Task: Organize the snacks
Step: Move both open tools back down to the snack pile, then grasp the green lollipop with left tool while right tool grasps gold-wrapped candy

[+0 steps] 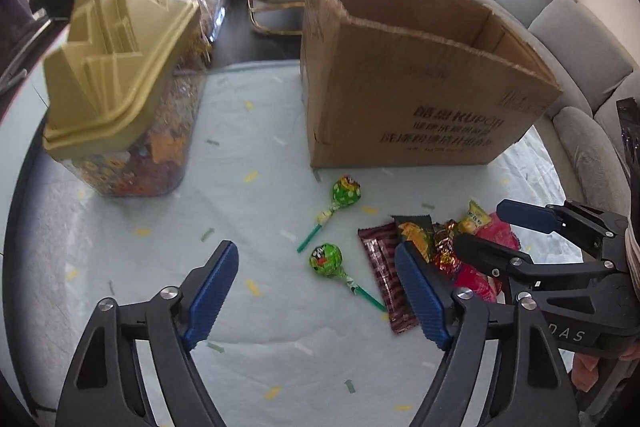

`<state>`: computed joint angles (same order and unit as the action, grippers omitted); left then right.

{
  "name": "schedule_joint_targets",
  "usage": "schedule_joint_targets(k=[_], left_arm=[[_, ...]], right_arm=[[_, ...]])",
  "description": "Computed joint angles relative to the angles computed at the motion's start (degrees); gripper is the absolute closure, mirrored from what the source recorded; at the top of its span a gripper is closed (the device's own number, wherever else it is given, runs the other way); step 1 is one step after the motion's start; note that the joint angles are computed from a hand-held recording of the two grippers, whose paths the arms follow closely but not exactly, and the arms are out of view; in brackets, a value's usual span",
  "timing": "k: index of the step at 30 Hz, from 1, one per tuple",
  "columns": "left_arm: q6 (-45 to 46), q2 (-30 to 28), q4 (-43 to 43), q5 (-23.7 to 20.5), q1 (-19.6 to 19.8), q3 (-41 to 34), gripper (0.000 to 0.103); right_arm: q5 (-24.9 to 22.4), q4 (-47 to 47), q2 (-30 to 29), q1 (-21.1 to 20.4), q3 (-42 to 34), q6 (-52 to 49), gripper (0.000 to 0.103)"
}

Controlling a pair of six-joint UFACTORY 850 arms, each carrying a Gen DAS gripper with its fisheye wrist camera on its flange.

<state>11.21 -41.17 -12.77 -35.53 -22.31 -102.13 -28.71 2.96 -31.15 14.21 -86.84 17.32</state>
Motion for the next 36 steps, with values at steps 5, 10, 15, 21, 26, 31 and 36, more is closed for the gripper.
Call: schedule_joint_targets(k=[5, 10, 15, 21, 26, 31, 36], left_arm=[[-0.08, -2.83, -1.59, -3.74, 0.07, -2.45, 0.035], [-0.74, -4.89, -2.34, -5.92, -0.15, -4.49, 0.043], [-1.42, -6.22, -2.04, -6.83, -0.42, -5.89, 0.048], [-2.16, -7.5, -2.07, -7.88, -0.51, -7.27, 0.056], [-2.29, -8.86, -2.23, -8.85, -0.6, -8.81, 0.062], [-2.99, -10.17, -2.04, -9.89, -1.02, -10.33, 0.067], [-3.72, -11.72, -1.79, -10.79, -1.57, -12.09, 0.07]], right_arm=[[-1.33, 1.47, -1.49, -0.37, -0.76, -0.68, 0.046], [-2.38, 4.55, -2.9, -0.92, -1.45, -2.06, 0.055], [-2.41, 8.23, -3.79, -1.47, -1.57, -4.12, 0.06], [-2.86, 13.27, -5.27, -1.94, -2.36, -7.79, 0.065], [-2.79, 15.41, -6.26, -2.2, -2.84, -8.77, 0.068], [-3.05, 15.42, -7.26, -2.35, -3.61, -8.38, 0.07], [-2.77, 17.9, -7.1, -2.81, -3.25, -10.22, 0.071]])
